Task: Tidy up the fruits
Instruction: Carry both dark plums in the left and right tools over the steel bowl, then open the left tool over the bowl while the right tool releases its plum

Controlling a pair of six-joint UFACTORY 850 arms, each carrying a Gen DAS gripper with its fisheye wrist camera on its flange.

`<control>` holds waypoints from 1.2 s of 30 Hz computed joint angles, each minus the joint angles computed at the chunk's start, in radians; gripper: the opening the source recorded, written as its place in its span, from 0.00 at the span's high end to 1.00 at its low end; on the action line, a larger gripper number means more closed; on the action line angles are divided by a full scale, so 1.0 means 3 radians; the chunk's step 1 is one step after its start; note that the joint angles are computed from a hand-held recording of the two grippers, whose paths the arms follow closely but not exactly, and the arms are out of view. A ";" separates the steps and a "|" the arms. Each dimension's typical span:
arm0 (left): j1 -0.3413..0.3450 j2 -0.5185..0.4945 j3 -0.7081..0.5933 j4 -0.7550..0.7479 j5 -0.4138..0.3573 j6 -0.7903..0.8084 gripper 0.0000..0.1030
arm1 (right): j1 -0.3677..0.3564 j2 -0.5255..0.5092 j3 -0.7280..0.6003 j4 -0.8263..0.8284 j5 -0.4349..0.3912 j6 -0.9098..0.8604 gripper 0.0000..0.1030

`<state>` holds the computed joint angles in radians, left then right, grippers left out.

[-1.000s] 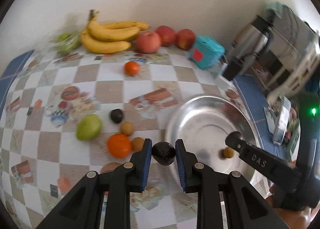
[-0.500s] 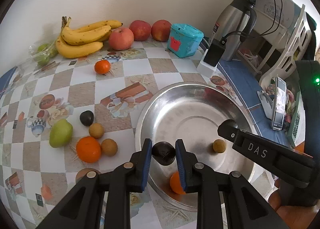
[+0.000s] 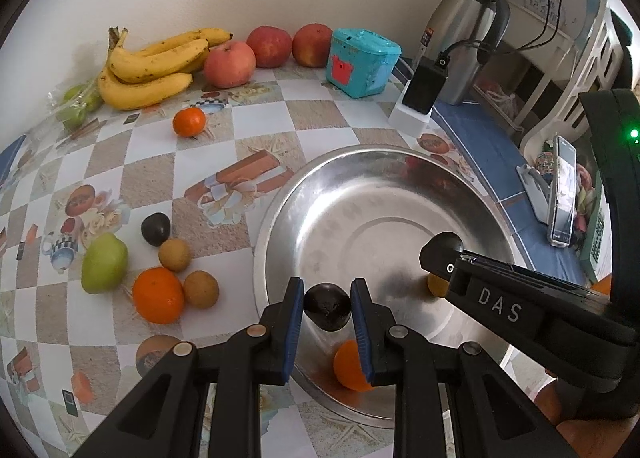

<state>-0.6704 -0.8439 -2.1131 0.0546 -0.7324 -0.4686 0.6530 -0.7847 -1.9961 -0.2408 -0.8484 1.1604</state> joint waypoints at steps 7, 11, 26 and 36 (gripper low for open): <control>-0.0001 -0.0032 -0.0049 -0.0029 -0.0046 0.0042 0.73 | -0.0002 -0.0030 -0.0031 0.0024 -0.0029 -0.0072 0.71; -0.0004 -0.0044 -0.0070 -0.0037 -0.0065 0.0051 0.57 | 0.0000 -0.0057 -0.0076 0.0024 -0.0054 -0.0099 0.66; 0.0106 0.0049 0.0060 -0.0186 -0.0059 -0.0132 0.30 | 0.0005 -0.0013 -0.0045 -0.0060 -0.0041 0.0011 0.64; 0.0322 0.0274 0.0452 -0.0605 0.0180 -0.0377 0.13 | 0.0008 -0.0002 -0.0050 -0.0051 -0.0026 -0.0013 0.64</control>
